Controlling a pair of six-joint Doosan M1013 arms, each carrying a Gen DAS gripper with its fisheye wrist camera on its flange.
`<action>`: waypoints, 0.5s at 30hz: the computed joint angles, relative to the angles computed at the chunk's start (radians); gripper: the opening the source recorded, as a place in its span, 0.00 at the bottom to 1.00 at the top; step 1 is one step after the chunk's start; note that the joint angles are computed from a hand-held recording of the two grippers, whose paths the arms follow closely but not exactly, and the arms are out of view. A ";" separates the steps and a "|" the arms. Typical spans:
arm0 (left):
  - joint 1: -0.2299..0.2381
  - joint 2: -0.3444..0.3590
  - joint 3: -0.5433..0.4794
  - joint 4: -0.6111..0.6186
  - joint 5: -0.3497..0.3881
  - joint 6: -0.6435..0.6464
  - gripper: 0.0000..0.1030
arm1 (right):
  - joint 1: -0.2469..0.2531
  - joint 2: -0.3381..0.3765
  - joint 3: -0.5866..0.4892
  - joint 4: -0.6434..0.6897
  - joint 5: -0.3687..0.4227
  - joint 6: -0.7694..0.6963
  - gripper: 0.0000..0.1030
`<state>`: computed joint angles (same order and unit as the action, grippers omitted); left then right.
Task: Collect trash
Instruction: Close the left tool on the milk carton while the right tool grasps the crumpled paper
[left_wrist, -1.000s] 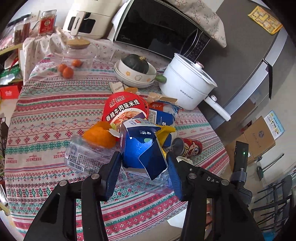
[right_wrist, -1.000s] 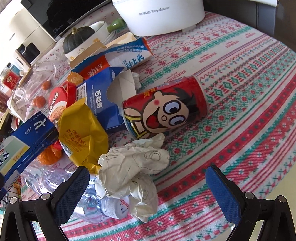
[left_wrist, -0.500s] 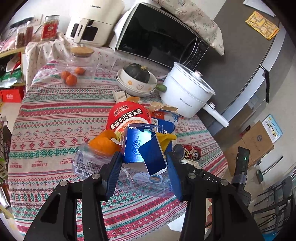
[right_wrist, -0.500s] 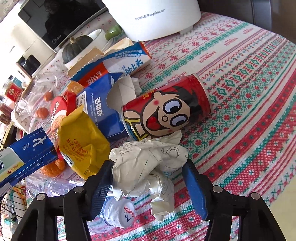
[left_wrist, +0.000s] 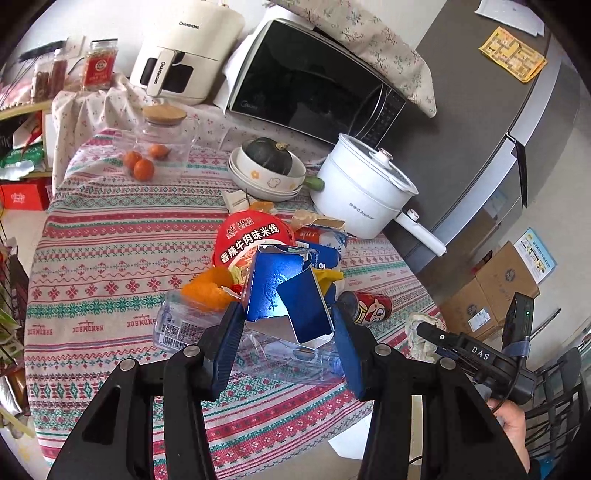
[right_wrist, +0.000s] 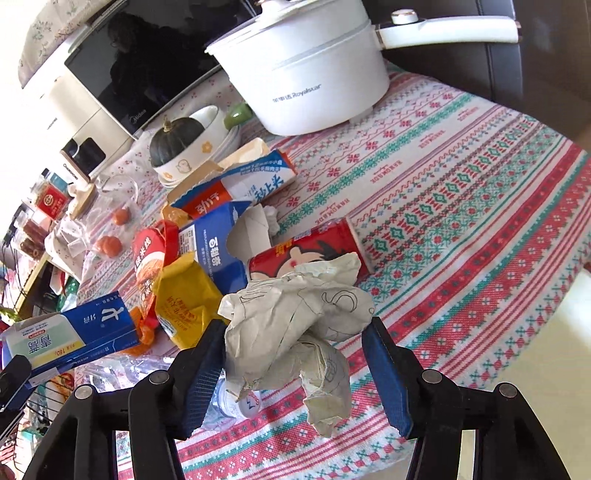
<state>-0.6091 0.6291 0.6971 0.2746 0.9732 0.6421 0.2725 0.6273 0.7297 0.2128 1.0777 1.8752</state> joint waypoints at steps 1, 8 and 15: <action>-0.001 -0.005 0.007 0.002 -0.007 0.001 0.50 | -0.006 -0.008 0.009 -0.001 -0.003 -0.002 0.63; -0.002 -0.035 0.055 0.004 -0.066 0.025 0.50 | -0.045 -0.069 0.081 -0.008 -0.021 -0.005 0.63; 0.002 -0.055 0.091 0.005 -0.129 0.010 0.49 | -0.083 -0.124 0.157 -0.013 -0.032 0.028 0.63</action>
<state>-0.6073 0.5739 0.7882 0.2794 0.8440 0.6519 0.1898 0.5034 0.8869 0.2001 1.0460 1.9033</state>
